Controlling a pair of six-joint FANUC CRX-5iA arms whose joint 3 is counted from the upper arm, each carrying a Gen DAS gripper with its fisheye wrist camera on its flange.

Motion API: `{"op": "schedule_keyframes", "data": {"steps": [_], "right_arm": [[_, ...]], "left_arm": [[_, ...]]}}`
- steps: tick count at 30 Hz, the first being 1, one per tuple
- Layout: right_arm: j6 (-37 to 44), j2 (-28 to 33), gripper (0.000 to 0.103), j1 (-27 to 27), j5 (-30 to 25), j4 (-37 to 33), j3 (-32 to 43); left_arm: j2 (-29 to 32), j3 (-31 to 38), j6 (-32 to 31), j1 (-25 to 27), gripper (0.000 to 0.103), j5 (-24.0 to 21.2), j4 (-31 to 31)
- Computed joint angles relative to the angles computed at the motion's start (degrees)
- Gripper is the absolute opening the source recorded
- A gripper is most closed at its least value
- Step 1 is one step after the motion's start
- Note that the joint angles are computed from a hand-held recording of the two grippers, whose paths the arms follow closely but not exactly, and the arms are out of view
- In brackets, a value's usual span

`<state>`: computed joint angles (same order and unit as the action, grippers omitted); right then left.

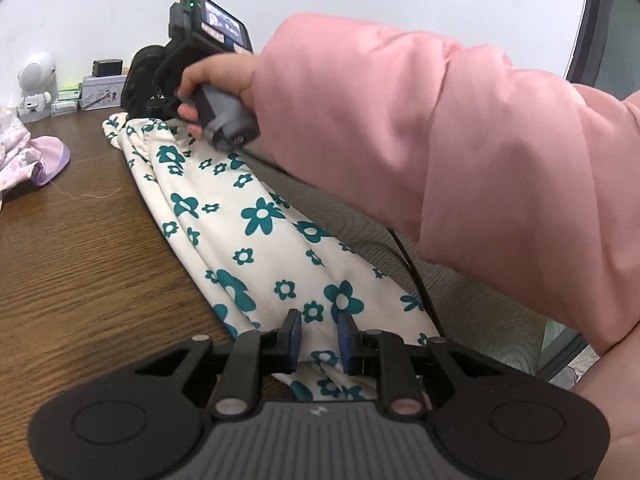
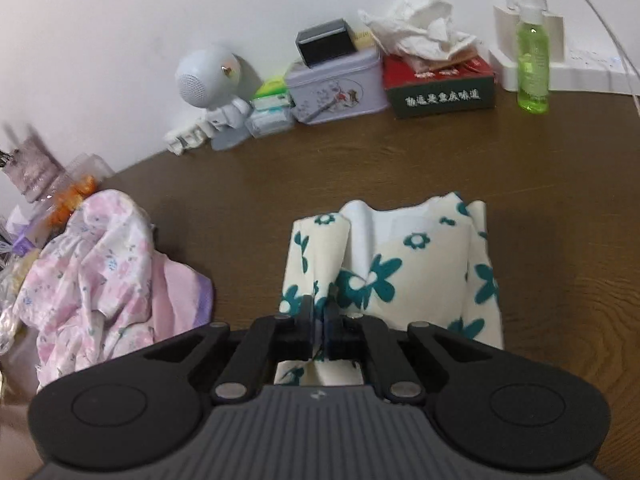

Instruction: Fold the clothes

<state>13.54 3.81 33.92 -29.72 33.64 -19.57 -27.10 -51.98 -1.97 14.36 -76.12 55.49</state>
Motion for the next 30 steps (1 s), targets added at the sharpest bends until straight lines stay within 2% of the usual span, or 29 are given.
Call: {"op": "schedule_keyframes", "data": {"steps": [3,5,7,9,11,13,15,17,19,24,27,29,30], "right_arm": [[0.85,0.46,0.01,0.71,-1.56,0.71,0.89],[-1.43,-0.18,0.032,0.87,-1.73,3.74,0.26],[-5.66,-1.22,0.036,1.1,-2.18,9.95,-1.25],[-7.09,-1.75,0.036,1.84,-4.08,15.79,-2.26],[-4.02,-0.85,0.036,3.17,-6.91,18.76,-1.78],[-1.51,-0.24,0.036,3.96,-6.47,21.3,-2.14],[3.01,1.32,0.033,5.08,-7.56,20.26,-0.79],[8.21,4.18,0.011,6.27,-11.55,16.33,2.51],[11.67,6.93,0.01,6.98,-15.28,13.13,5.55],[10.13,7.22,0.011,6.76,-14.76,13.55,5.26],[5.23,4.46,0.02,6.68,-12.02,15.91,2.32],[-1.7,0.98,0.044,6.59,-8.99,20.9,-1.75],[-4.26,-0.81,0.046,6.68,-7.94,23.17,-3.52]], "left_arm": [[0.1,0.25,-0.16,0.58,0.018,-0.62,-0.18],[0.04,0.21,-0.33,0.83,0.018,-0.89,-0.16],[-0.04,0.09,-0.51,0.88,0.018,-0.91,-0.05],[-0.13,-0.01,-0.7,0.96,0.018,-0.97,-0.04],[-0.18,-0.06,-0.96,1.13,0.018,-1.15,-0.06],[-0.18,-0.19,-1.07,1.06,0.018,-1.06,0.1],[-0.2,-0.23,-1.11,1.1,0.018,-1.08,0.1],[-0.2,-0.28,-1.19,1.17,0.018,-1.11,0.11],[-0.16,-0.39,-1.39,1.3,0.018,-1.19,0.18],[-0.03,-0.53,-1.56,1.41,0.018,-1.22,0.19],[-0.02,-0.77,-1.86,1.72,0.018,-1.47,0.32],[0.03,-0.75,-1.61,1.71,0.018,-1.43,0.37],[0.06,-0.73,-1.44,1.69,0.019,-1.4,0.38]]}}
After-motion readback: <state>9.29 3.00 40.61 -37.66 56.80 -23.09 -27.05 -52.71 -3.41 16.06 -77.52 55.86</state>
